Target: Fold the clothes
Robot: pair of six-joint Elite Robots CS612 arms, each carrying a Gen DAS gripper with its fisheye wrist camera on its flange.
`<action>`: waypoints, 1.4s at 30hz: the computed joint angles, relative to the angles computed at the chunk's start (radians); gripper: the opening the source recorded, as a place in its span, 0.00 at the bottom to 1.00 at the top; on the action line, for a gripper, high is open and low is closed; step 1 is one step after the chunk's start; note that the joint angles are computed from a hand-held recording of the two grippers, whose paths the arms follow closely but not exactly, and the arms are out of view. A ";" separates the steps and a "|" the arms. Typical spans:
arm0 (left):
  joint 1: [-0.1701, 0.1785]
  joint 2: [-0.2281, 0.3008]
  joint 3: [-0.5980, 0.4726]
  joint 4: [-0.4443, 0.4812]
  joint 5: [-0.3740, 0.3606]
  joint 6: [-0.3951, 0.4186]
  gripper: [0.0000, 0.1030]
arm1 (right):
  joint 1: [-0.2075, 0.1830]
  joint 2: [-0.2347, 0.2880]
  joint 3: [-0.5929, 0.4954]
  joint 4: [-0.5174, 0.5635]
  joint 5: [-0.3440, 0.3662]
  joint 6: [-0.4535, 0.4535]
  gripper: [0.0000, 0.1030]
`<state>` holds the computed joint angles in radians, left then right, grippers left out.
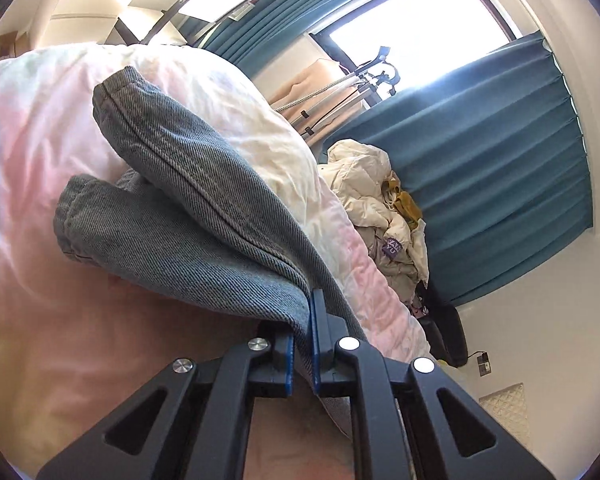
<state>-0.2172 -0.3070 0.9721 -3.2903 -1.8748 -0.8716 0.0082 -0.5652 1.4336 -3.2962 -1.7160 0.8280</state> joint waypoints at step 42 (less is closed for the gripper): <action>0.031 -0.092 0.351 -0.259 0.002 -0.217 0.43 | 0.126 -0.115 0.201 0.072 -0.103 0.055 0.16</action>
<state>-0.1859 -0.3994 1.3228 -3.5488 -1.8728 -1.0888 0.1338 -0.6804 1.6343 -3.2244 -1.8189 0.8828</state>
